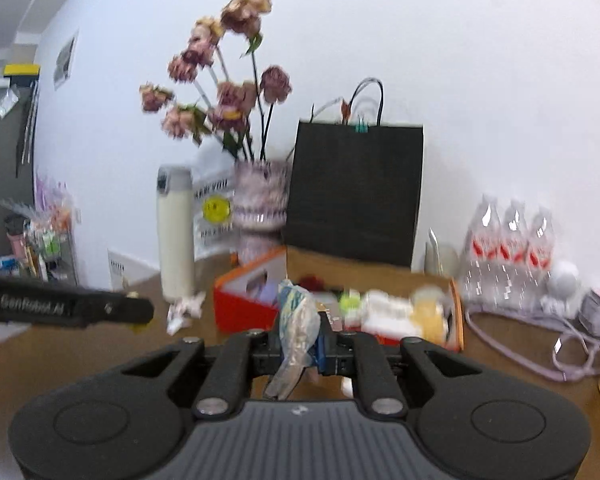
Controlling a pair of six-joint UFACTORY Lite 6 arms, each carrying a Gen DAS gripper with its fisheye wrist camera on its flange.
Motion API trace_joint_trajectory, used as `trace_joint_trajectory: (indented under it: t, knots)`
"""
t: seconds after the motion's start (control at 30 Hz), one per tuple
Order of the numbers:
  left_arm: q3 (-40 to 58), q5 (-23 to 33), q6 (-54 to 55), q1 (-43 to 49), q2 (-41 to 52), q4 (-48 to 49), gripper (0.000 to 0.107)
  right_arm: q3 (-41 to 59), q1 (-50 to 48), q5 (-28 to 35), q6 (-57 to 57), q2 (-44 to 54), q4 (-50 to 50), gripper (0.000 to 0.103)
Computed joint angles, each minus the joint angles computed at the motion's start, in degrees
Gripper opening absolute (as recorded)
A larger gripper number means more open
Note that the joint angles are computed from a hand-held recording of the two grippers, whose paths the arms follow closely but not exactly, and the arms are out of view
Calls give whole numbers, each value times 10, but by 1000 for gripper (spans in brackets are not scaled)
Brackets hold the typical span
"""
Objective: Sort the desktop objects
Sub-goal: 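Carry the packet and beige block over the cardboard box with both tools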
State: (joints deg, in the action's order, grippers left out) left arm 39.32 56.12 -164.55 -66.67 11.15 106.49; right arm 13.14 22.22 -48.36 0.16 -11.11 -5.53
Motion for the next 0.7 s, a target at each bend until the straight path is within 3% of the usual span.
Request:
trace_joint_trajectory:
  t: [0.13, 0.27, 0.33, 0.5, 0.6, 0.7]
  knots:
    - [46, -24, 40, 82, 4, 68, 31, 122, -63, 26, 74, 80, -103, 12]
    - [110, -84, 42, 176, 25, 146, 31, 265, -106, 55, 146, 181, -186, 12]
    - [157, -127, 43, 229, 49, 190, 32, 346, -119, 79, 185, 240, -228, 12]
    - [332, -266, 94, 344, 171, 212, 32, 598, -148, 177, 447, 417, -460, 12]
    - [481, -362, 169, 393, 284, 151, 32, 716, -153, 222, 583, 494, -591, 12]
    - [611, -405, 330, 412, 393, 11, 32, 849, -151, 237, 763, 589, -737, 12]
